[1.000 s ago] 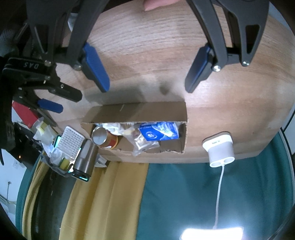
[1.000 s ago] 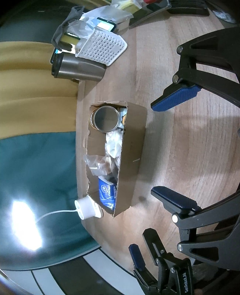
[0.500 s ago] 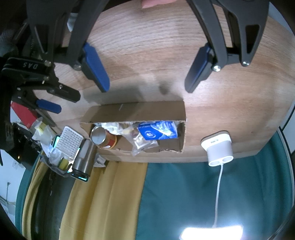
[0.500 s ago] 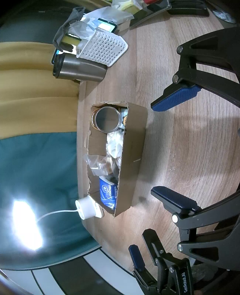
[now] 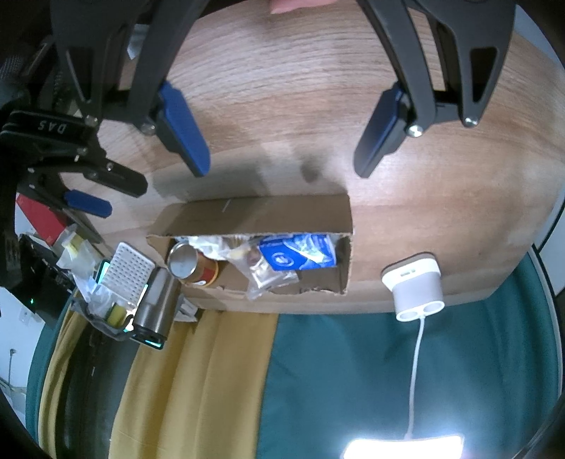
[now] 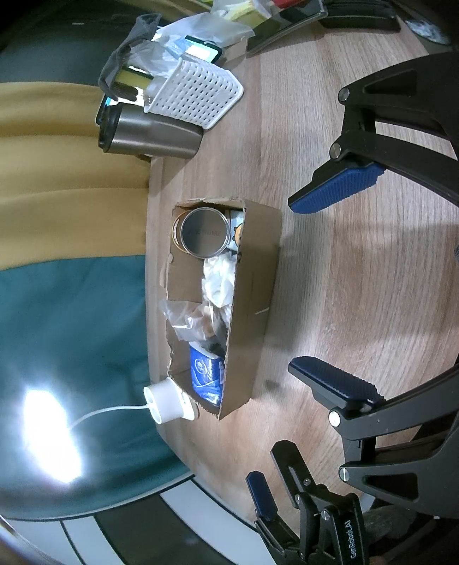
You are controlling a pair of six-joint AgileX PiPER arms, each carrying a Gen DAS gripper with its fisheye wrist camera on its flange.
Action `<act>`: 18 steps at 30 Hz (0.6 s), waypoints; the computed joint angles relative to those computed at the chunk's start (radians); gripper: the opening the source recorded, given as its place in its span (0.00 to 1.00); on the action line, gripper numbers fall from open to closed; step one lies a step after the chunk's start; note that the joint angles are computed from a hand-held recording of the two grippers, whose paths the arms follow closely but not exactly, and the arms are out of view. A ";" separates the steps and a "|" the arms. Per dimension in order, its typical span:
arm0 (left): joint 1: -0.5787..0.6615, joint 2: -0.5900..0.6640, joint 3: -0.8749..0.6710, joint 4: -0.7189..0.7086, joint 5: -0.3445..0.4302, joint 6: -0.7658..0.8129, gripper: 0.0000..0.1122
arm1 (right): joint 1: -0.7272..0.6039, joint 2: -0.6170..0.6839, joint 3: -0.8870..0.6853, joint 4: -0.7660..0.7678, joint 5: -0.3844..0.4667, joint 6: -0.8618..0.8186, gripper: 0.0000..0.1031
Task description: Organize objects
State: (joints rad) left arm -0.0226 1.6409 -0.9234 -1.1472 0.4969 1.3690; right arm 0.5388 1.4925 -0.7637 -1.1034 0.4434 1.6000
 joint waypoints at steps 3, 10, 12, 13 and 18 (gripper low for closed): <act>0.001 -0.002 0.003 -0.005 0.000 0.004 0.76 | -0.003 0.003 -0.001 -0.001 -0.003 -0.003 0.83; 0.004 -0.005 0.003 -0.007 0.001 0.006 0.76 | 0.002 0.008 -0.007 0.002 0.002 -0.001 0.83; 0.005 -0.005 0.002 -0.005 0.001 0.006 0.76 | 0.005 0.010 -0.010 0.006 0.005 -0.005 0.83; 0.005 -0.005 0.003 -0.006 0.002 0.006 0.76 | 0.006 0.013 -0.013 0.007 0.006 -0.006 0.83; 0.002 -0.006 0.002 -0.001 -0.005 -0.004 0.76 | 0.006 0.014 -0.015 0.006 0.006 -0.004 0.83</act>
State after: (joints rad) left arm -0.0208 1.6346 -0.9211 -1.1482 0.4922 1.3649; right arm 0.5449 1.5070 -0.7788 -1.0976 0.4496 1.5962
